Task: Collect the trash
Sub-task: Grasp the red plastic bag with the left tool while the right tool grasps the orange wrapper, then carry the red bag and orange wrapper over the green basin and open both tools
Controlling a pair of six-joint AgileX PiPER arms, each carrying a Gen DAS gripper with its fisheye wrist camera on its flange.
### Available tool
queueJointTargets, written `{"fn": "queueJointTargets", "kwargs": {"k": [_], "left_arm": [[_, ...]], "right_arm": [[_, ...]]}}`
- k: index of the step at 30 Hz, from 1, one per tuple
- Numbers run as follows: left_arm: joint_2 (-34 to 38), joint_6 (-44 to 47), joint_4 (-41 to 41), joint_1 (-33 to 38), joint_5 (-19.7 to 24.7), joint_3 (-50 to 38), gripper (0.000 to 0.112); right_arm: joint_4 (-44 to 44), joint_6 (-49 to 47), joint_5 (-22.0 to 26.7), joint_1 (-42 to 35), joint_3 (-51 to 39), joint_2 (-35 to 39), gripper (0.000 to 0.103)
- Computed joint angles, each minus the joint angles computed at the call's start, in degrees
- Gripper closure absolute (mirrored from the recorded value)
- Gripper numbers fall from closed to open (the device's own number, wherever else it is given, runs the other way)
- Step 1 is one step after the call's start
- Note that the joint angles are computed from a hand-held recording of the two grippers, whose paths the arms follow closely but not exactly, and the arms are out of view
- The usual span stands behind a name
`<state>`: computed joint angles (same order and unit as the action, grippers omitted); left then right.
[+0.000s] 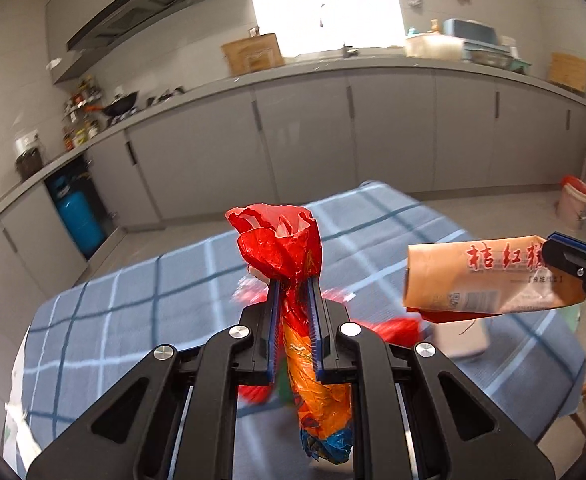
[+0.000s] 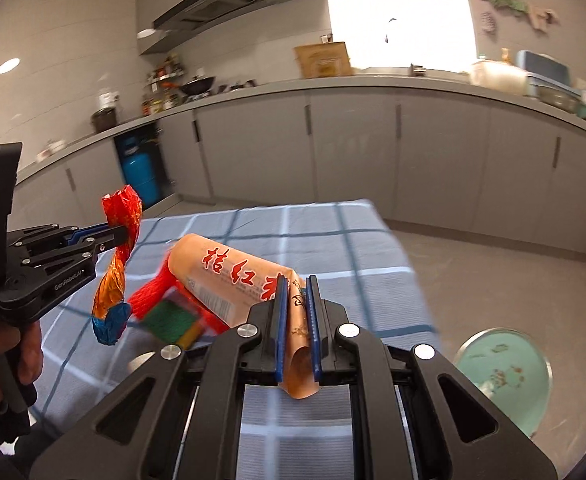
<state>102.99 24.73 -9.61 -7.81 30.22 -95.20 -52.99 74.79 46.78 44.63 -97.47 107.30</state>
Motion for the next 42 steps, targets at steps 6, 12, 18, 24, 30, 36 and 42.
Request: {"fn": "queueJointTargets", "kwargs": {"k": [6,12,18,24,30,36,42], "left_arm": [[2.79,-2.86,1.96,-6.90,0.45,-4.40,0.098],[5.11,-4.26,2.37,-13.76,0.47,-7.63,0.098],[9.40,-6.80,4.44,-20.92,0.87,-11.74,0.098],[13.97,-7.97,4.68,-26.85,1.49,-15.49,0.098],[19.32,-9.54,5.38,-30.87,3.26,-20.40,0.098],[24.25,-7.37,3.31,-33.49,6.09,-25.43,0.098],[31.35,-7.36,2.61,-35.10,12.28,-35.35,0.100]], "right_arm": [[-4.73,7.21,2.15,-1.89,9.22,-6.36,0.093],[-8.00,13.82,4.35,-4.40,19.38,-13.37,0.092],[-9.24,18.38,5.44,-7.86,29.40,-20.04,0.092],[-9.10,22.04,4.90,-12.77,38.73,-25.59,0.092],[-8.97,24.62,3.32,-16.49,45.60,-28.75,0.092],[-9.06,26.09,-0.18,-21.72,50.11,-29.28,0.092],[-9.80,26.29,-4.93,-27.50,52.74,-27.90,0.091]]}}
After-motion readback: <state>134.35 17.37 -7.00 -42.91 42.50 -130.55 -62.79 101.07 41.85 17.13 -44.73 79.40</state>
